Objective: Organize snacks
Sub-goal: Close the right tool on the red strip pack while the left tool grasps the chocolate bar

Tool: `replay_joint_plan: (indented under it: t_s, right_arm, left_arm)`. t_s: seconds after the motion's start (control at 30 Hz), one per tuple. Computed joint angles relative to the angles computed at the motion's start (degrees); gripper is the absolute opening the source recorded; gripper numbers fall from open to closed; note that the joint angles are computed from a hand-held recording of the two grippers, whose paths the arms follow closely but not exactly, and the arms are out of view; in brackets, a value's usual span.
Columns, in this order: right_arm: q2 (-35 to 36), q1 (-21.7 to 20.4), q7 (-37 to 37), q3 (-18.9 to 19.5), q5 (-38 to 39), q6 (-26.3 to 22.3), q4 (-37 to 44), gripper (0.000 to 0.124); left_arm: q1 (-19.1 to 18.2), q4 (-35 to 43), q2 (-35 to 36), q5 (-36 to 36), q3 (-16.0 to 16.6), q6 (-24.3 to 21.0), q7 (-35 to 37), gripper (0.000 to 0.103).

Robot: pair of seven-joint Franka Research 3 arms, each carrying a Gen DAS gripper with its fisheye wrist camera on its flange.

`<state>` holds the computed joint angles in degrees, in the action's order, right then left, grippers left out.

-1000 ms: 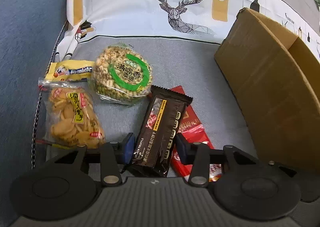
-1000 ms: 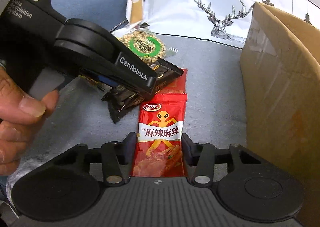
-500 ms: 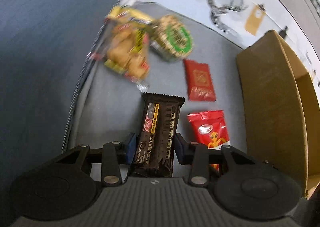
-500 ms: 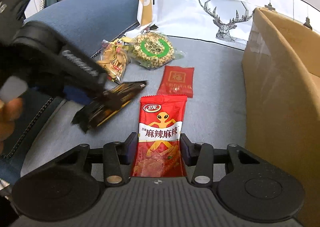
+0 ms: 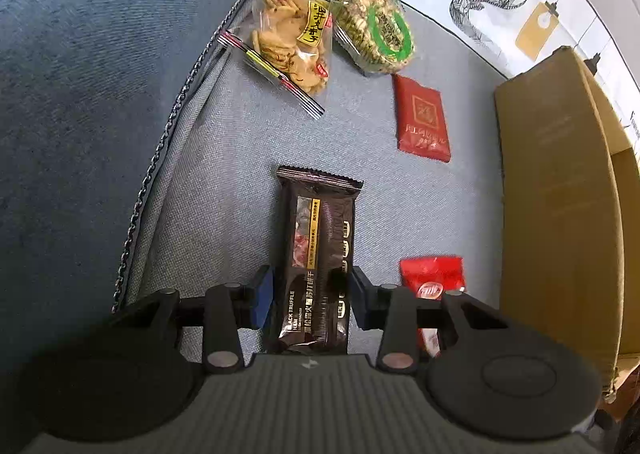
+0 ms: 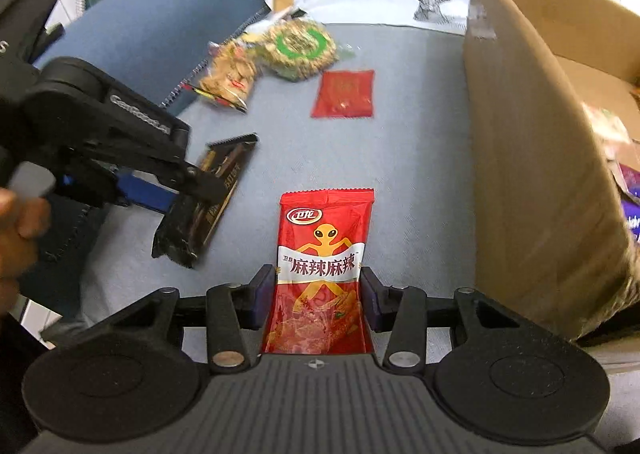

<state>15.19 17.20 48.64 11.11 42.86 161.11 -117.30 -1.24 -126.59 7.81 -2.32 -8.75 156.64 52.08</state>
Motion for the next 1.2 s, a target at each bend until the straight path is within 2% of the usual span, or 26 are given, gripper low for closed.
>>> replay_joint_plan:
  t_s: [0.37, 0.5, 0.67, 1.2]
  right_arm:
    - [2.9, -1.0, -6.2, 2.1, 2.6, 2.8, 2.0, 0.052]
    - [3.0, -1.9, -7.7, 2.6, 4.6, 2.1, 2.3, 0.053]
    - [3.1, -1.9, -7.8, 2.2, 5.8, 1.0, 2.7, 0.053]
    - [2.7, -1.2, -8.3, 1.8, 5.7, 1.7, 2.3, 0.053]
  left_arm:
    - [-0.4, 1.7, 1.4, 3.3, 0.2, -0.4, -1.4, 0.049]
    - [-0.4, 1.6, 1.4, 3.2, 0.2, -0.1, -2.0, 0.052]
    - [-0.5, 1.8, 1.4, 4.2, 0.0, -0.6, -1.3, 0.056]
    - [-1.2, 2.6, 2.1, 8.7, 0.6, -1.2, -4.1, 0.056]
